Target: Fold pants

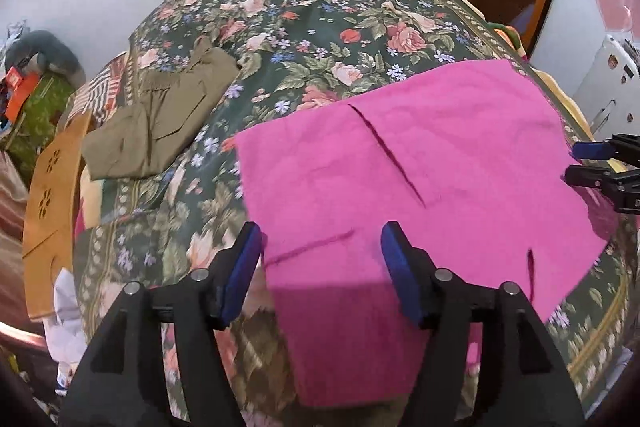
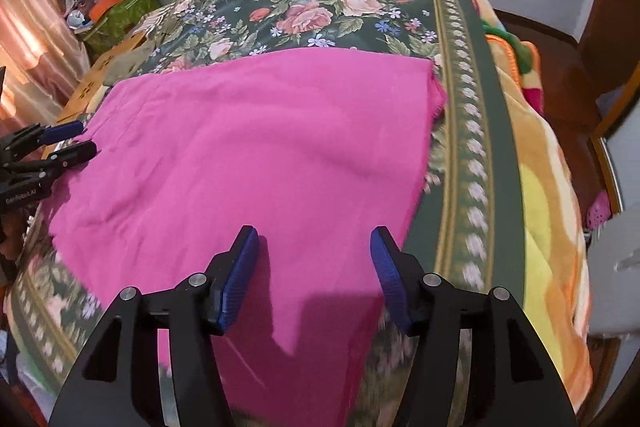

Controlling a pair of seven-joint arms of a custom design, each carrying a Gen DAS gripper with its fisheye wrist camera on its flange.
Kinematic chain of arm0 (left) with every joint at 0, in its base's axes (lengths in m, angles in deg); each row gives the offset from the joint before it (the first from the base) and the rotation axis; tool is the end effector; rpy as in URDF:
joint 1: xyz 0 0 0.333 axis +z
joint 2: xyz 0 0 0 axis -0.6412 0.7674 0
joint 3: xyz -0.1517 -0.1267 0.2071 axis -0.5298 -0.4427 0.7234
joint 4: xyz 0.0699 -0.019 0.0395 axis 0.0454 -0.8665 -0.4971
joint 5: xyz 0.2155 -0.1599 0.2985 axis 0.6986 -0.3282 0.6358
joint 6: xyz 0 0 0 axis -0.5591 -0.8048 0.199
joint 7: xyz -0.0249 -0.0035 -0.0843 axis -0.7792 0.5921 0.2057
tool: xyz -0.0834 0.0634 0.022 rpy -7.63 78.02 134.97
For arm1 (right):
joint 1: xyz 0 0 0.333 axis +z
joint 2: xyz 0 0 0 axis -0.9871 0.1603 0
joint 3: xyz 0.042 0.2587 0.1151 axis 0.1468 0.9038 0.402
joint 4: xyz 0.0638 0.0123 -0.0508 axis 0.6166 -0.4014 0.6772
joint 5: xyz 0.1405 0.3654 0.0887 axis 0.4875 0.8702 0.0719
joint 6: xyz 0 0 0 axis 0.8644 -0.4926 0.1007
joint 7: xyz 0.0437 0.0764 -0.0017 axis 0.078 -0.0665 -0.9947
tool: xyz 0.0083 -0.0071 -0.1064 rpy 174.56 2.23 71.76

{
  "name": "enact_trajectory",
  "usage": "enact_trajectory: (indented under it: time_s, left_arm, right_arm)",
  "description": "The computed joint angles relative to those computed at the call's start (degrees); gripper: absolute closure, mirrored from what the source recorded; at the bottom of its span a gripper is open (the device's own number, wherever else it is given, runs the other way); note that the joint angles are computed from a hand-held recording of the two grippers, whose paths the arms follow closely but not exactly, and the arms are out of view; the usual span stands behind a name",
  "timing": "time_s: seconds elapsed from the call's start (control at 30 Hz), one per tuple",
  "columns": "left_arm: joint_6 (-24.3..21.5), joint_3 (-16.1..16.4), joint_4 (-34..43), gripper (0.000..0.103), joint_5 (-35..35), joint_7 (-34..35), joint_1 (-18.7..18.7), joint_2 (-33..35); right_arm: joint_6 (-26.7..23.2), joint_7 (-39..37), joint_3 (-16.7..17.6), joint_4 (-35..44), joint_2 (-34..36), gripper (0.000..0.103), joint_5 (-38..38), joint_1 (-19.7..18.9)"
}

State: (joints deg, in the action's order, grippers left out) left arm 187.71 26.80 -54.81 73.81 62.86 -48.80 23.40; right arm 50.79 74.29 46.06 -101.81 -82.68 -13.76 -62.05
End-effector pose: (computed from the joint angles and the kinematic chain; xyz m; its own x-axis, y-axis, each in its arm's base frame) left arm 0.4406 -0.2412 0.4961 0.0492 -0.9944 -0.0936 -0.8580 0.0059 -0.5135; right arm 0.4912 0.1553 0.4898 0.5429 -0.8207 -0.1782 -0.7825 -0.4172 -0.4622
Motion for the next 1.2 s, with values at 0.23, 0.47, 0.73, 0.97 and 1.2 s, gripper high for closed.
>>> enact_trajectory:
  time_s: [0.23, 0.47, 0.73, 0.97, 1.2]
  left_arm:
    - [-2.90, -1.07, -1.67, 0.039, 0.11, -3.31, 0.04, -6.31]
    - [0.88, 0.17, -7.05, 0.035, -9.24, -6.88, -0.82, -14.55]
    - [3.95, 1.95, -12.67, 0.034, -22.78, -6.96, -4.80, -16.51]
    - [8.91, 2.16, -15.74, 0.034, -30.03, -5.58, -7.08, -16.45]
    - [15.05, 3.44, -16.63, 0.022, -34.62, -1.77, -9.19, -14.42]
  right_arm:
    - [2.77, -0.94, -0.30, -3.39, -7.96, 0.049, -0.35, 2.08]
    - [5.79, -2.25, -1.54, -6.14, -12.88, 0.048, 2.52, 7.19]
    - [8.54, -3.37, -2.00, -9.33, -12.32, 0.047, 4.54, 11.87]
    - [9.58, 2.55, 0.52, -10.73, -9.41, 0.047, -1.14, 9.00]
    - [8.83, -0.92, -2.08, -11.87, -9.50, 0.045, 1.60, 10.13]
